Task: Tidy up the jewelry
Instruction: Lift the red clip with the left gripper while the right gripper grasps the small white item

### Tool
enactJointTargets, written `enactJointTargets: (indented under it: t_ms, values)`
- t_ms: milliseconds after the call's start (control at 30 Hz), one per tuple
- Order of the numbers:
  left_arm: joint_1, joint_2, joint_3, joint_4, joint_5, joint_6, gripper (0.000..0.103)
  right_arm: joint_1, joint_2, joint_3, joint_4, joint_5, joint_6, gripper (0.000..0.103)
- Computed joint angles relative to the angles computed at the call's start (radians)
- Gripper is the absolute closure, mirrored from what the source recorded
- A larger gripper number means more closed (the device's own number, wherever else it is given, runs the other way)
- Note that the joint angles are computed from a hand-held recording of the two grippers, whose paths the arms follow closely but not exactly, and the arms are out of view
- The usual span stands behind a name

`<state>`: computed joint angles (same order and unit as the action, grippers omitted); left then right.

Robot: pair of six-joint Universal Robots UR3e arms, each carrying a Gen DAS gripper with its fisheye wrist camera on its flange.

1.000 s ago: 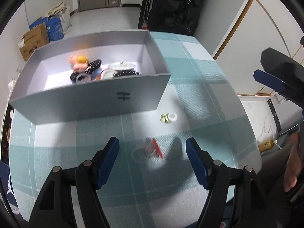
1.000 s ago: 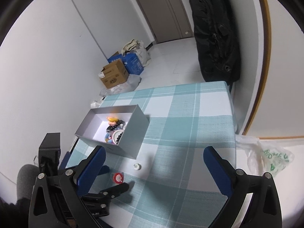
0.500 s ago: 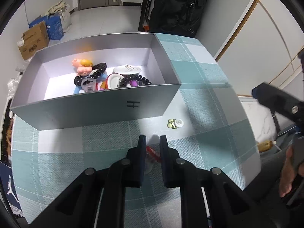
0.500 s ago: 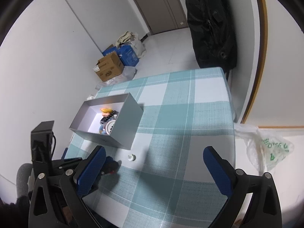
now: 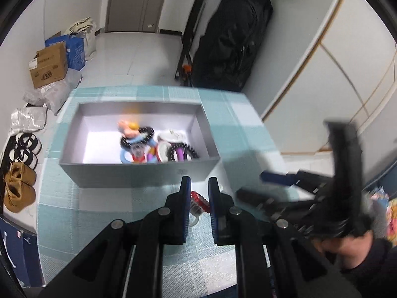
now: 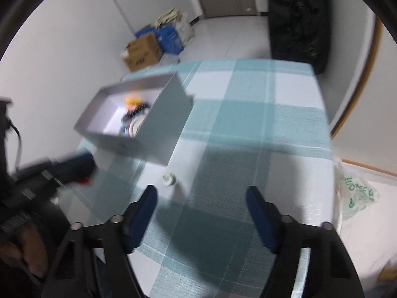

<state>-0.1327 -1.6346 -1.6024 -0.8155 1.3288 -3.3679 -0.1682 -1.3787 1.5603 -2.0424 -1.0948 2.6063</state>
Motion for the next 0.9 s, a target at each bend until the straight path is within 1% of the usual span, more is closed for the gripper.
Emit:
enactJointTargets:
  t_ms: [67, 133, 167, 233, 300, 400, 433, 500, 533, 600, 733, 900]
  values:
    - [0.03, 0.017, -0.017, 0.014, -0.029, -0.014, 0.094, 0.022, -0.003, 0.018, -0.039, -0.012, -0.007, 0.034]
    - [0.058, 0.028, -0.03, 0.025, -0.049, -0.03, 0.094, 0.047, 0.003, 0.023, -0.063, -0.02, -0.012, 0.039]
    - [0.069, 0.031, -0.035, 0.03, -0.058, -0.034, 0.094, 0.058, 0.009, 0.02, -0.072, -0.027, -0.013, 0.044]
    - [0.091, 0.046, -0.048, 0.033, -0.063, -0.038, 0.094, 0.09, 0.023, 0.02, -0.102, -0.063, -0.015, 0.05]
    - [0.121, 0.055, -0.061, 0.033, -0.089, -0.042, 0.094, 0.125, 0.037, 0.015, -0.127, -0.1, -0.02, 0.063]
    - [0.159, 0.059, -0.07, 0.032, -0.115, -0.042, 0.094, 0.164, 0.052, 0.014, -0.163, -0.131, -0.03, 0.075]
    - [0.166, 0.064, -0.075, 0.034, -0.121, -0.043, 0.094, 0.176, 0.053, 0.018, -0.178, -0.142, -0.036, 0.077]
    - [0.184, 0.078, -0.083, 0.031, -0.136, -0.044, 0.094, 0.202, 0.061, 0.016, -0.194, -0.173, -0.044, 0.088]
    - [0.188, 0.078, -0.084, 0.032, -0.137, -0.045, 0.094, 0.214, 0.064, 0.01, -0.189, -0.195, -0.045, 0.092]
    - [0.201, 0.084, -0.091, 0.034, -0.147, -0.047, 0.094, 0.216, 0.049, 0.013, -0.176, -0.181, -0.061, 0.092]
    - [0.223, 0.084, -0.093, 0.03, -0.168, -0.061, 0.094, 0.201, 0.03, -0.004, -0.134, -0.143, -0.055, 0.092]
    - [0.235, 0.065, -0.076, 0.035, -0.172, -0.066, 0.094, 0.123, -0.043, -0.018, -0.043, 0.038, -0.071, 0.092]
